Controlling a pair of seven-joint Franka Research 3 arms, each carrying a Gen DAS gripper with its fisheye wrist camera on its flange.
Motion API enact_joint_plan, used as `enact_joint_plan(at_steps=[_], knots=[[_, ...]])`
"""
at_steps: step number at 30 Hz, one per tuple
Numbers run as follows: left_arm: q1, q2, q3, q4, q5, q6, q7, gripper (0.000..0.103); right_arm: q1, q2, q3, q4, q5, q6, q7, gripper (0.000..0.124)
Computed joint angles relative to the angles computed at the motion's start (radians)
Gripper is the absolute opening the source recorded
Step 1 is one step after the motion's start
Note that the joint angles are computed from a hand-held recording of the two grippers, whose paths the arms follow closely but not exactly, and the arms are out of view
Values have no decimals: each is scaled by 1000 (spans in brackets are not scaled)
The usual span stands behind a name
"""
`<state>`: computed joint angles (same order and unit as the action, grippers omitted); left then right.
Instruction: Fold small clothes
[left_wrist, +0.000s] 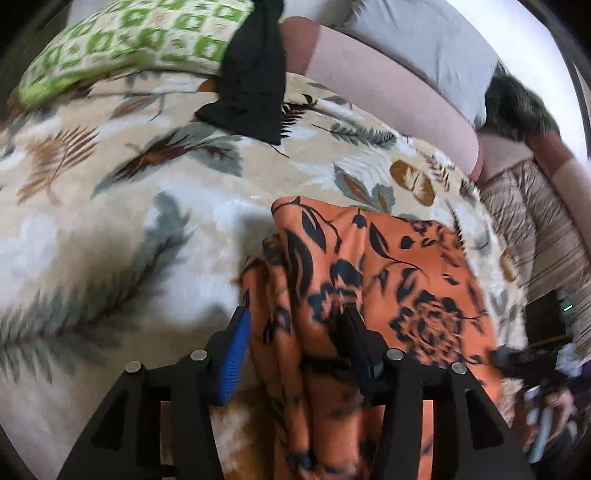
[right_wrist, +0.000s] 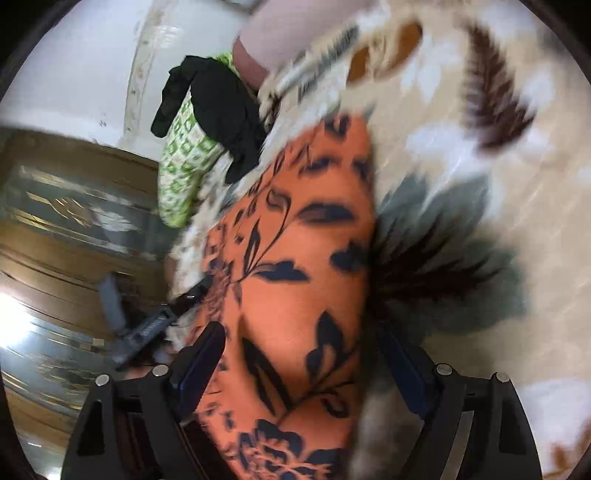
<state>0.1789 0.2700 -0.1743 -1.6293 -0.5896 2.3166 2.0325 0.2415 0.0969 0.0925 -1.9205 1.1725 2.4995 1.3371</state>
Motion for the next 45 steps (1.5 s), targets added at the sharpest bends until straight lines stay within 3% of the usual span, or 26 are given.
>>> enact_joint_plan(at_steps=[1,3,8,9,10,12,13,14,17,19,21,22,23,27,30,31,32,35,37,39,42,45], knots=[[13,-38,-1,-37,-30,-4,9,55,0,2,2,0,6,-10,-1,87],[32,-129,7,-136,-126,-8,58,70,0,-18,5,-23,63,-8,-30,87],[-12,-289,68,-333,-173,-37,121,70,27,-149,-8,-173,219,28,-91,87],[-30,-299,73,-360,-141,-15,118,28,36,-166,-13,-199,256,10,-106,87],[-46,-291,78,-366,-86,-15,83,15,45,-174,-16,-214,267,1,-109,87],[-63,-290,97,-379,-110,-7,65,15,64,-180,-14,-231,242,-15,-102,81],[-66,-298,106,-378,-120,-17,56,15,70,-182,-14,-234,217,-22,-80,50],[-69,-315,114,-383,-135,-29,73,15,76,-192,-14,-244,217,-9,-69,30],[-86,-316,122,-400,-84,-26,60,20,87,-210,-19,-272,151,15,-11,30],[-91,-309,124,-400,-70,-19,46,23,84,-186,-41,-282,227,-42,-34,32],[-97,-343,125,-409,-77,19,41,36,78,-211,-43,-287,245,-46,-54,47],[-105,-361,124,-416,-69,57,58,37,78,-232,-43,-290,256,-34,-89,69],[-115,-372,124,-421,-62,90,78,37,78,-247,-46,-291,269,-22,-119,74],[-155,-337,124,-359,-61,131,123,43,61,-216,-67,-240,269,3,-111,74],[-167,-253,93,-312,81,185,22,43,44,-105,-65,-145,274,-24,-101,73],[-168,-225,87,-304,167,196,-48,40,37,-82,-59,-132,287,-35,-104,60],[-166,-198,83,-298,217,206,-94,33,32,-64,-51,-124,287,-37,-90,38],[-149,-214,64,-330,208,242,-74,33,41,-108,-23,-153,222,51,-107,30],[-152,-216,57,-342,244,265,-74,33,39,-94,-25,-160,161,55,-51,31],[-146,-214,58,-333,230,249,-81,33,27,-84,-31,-147,220,15,-65,37],[-136,-201,55,-316,171,226,-58,33,34,-100,-23,-114,190,60,-116,65],[-138,-212,50,-331,178,240,-61,33,12,-37,-39,-57,286,78,-84,70]])
